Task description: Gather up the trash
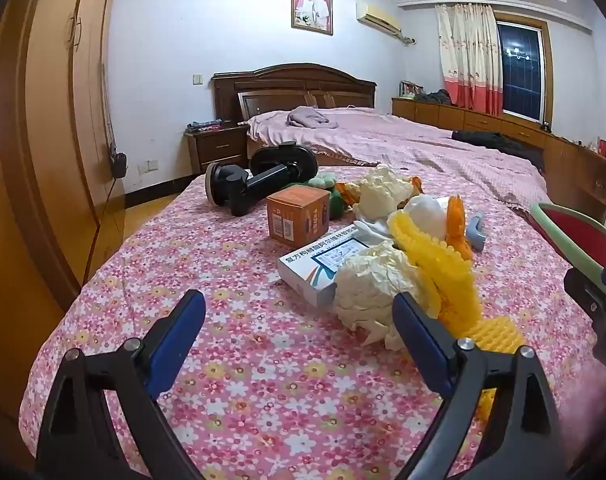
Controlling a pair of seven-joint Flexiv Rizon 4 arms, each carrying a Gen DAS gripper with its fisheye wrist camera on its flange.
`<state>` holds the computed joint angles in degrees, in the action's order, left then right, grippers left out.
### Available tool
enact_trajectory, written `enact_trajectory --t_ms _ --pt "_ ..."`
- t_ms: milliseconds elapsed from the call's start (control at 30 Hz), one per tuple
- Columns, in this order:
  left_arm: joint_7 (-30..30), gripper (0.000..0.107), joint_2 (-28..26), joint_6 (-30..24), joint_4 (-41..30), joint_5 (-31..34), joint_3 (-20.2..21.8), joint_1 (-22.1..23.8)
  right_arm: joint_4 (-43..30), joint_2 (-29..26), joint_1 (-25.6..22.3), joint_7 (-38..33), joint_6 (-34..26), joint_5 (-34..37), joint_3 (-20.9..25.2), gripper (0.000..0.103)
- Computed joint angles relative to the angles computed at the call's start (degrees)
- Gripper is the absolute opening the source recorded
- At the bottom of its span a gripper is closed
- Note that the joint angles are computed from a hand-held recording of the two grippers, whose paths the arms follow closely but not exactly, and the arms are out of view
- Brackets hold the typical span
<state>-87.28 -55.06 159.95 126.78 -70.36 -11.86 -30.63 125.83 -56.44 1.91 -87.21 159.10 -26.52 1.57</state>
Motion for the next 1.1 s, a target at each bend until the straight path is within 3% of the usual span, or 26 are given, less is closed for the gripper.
enact_trajectory --t_ms 167,400,1100 --pt "1.5 0.094 -0.2 -0.5 -1.2 -0.5 -0.2 0.2 0.2 0.4 0.2 0.0 -1.0 0.1 -0.2 0.103" --pt "-2.2 0.094 -0.4 0.9 0.3 1.3 0.2 0.3 0.5 1.3 1.2 -0.4 -2.5 1.9 0.2 0.103" --pt "-3.2 0.094 -0.2 0.9 1.2 2.0 0.5 0.4 -0.5 0.4 0.9 -0.6 -3.0 2.0 0.4 0.103"
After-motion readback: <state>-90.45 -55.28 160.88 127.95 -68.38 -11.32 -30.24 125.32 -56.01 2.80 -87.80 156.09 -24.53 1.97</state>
